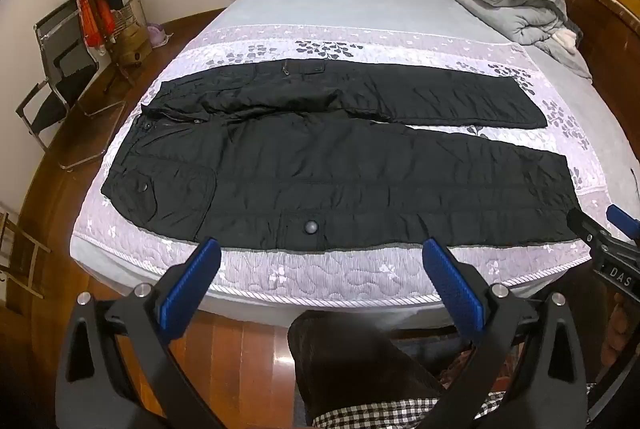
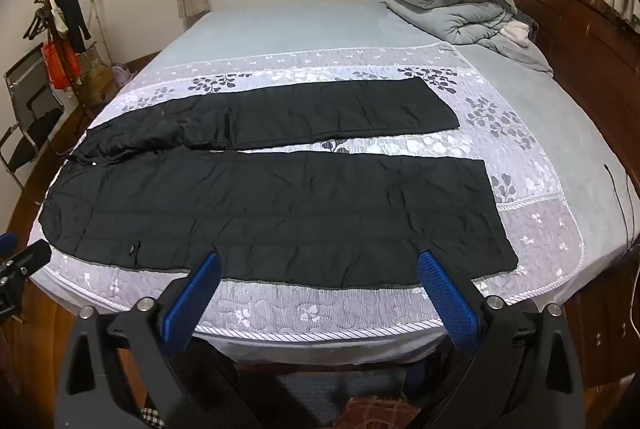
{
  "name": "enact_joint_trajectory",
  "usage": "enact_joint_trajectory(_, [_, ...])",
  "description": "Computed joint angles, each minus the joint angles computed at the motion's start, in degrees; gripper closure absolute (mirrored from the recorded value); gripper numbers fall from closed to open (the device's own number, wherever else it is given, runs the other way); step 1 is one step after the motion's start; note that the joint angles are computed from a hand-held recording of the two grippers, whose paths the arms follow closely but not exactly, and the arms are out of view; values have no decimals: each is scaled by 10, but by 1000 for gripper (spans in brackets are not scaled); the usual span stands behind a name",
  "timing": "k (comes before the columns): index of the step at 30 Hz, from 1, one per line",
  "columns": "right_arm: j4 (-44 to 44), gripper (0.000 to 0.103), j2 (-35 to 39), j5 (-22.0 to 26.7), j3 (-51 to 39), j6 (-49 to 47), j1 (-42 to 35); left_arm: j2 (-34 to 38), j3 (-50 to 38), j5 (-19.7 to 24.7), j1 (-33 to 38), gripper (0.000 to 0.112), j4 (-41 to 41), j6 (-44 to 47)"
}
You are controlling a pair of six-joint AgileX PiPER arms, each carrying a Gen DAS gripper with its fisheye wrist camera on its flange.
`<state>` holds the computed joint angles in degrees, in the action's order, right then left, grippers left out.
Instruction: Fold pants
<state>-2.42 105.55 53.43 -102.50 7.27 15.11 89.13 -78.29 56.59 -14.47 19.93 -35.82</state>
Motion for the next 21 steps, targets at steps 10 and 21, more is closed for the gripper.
enact_joint_trajectory(10, [3, 4, -1, -2, 5, -2, -6, 0, 8, -12, 0, 12, 7, -1])
enact_joint_trajectory(21, [-5, 4, -2, -5, 8, 4, -1, 2, 9, -11, -5, 12, 13, -9])
